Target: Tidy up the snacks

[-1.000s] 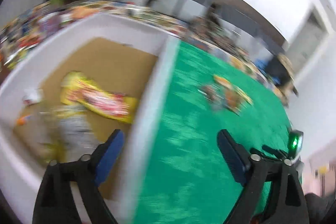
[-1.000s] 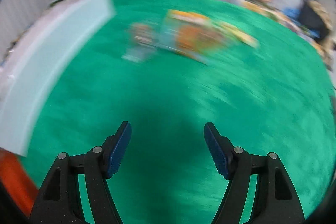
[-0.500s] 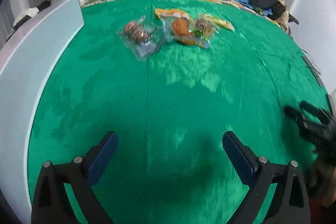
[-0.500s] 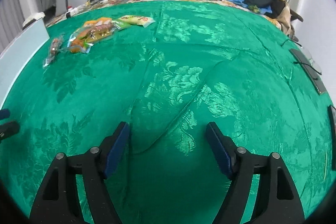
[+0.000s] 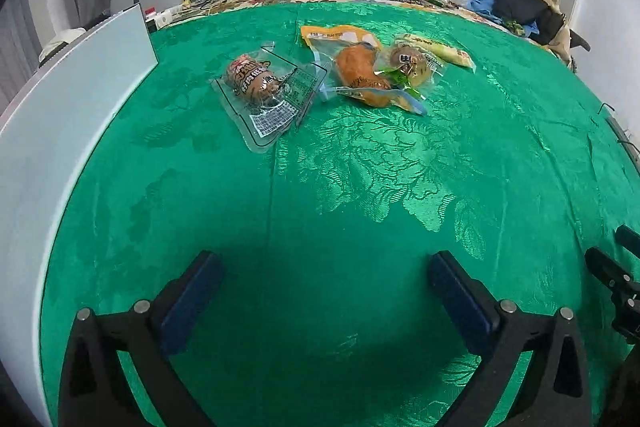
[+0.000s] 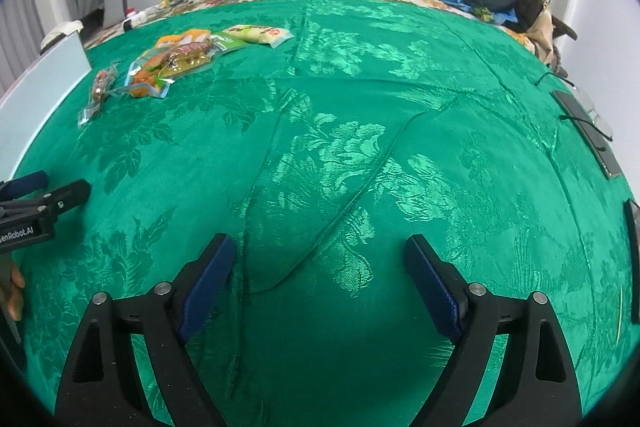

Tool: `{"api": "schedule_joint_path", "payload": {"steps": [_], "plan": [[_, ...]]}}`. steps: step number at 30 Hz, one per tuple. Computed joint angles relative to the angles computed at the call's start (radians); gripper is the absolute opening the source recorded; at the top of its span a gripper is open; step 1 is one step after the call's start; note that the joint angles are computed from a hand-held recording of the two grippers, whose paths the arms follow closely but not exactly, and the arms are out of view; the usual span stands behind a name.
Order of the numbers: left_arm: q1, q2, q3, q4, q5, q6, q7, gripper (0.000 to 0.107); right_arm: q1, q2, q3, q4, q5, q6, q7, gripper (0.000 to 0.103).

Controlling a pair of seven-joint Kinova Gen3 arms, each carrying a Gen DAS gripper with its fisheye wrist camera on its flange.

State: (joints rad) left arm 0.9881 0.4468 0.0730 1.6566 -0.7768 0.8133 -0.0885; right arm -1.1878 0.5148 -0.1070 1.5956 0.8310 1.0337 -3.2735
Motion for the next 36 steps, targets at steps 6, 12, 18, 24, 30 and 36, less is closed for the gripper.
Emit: {"api": "schedule_joint_path", "payload": {"steps": [6, 12, 18, 24, 30, 36], "plan": [[0.000, 0.000, 0.001, -0.001, 0.000, 0.002, -0.001, 0.103, -0.001, 0.001, 0.000, -0.001, 0.001, 0.002, -0.001, 0.090], [0.000, 0.000, 0.001, -0.001, 0.000, 0.002, -0.001, 0.103, -0.002, 0.001, -0.001, -0.002, 0.001, 0.003, -0.001, 0.090], [-0.006, -0.003, 0.002, 0.005, -0.001, -0.010, -0.010, 0.103, 0.033, 0.007, -0.001, -0.016, -0.008, -0.021, 0.044, 0.092], [-0.011, -0.002, -0.002, 0.005, 0.001, -0.019, -0.020, 0.103, 0.095, 0.010, 0.029, -0.015, -0.008, -0.093, 0.114, 0.096], [-0.009, -0.002, -0.003, 0.004, 0.002, -0.019, -0.020, 0.103, 0.096, 0.003, 0.041, 0.001, -0.009, -0.109, 0.119, 0.096], [-0.009, -0.002, -0.004, 0.004, 0.003, -0.019, -0.021, 0.103, 0.095, 0.002, 0.043, 0.003, -0.007, -0.109, 0.119, 0.096]]}}
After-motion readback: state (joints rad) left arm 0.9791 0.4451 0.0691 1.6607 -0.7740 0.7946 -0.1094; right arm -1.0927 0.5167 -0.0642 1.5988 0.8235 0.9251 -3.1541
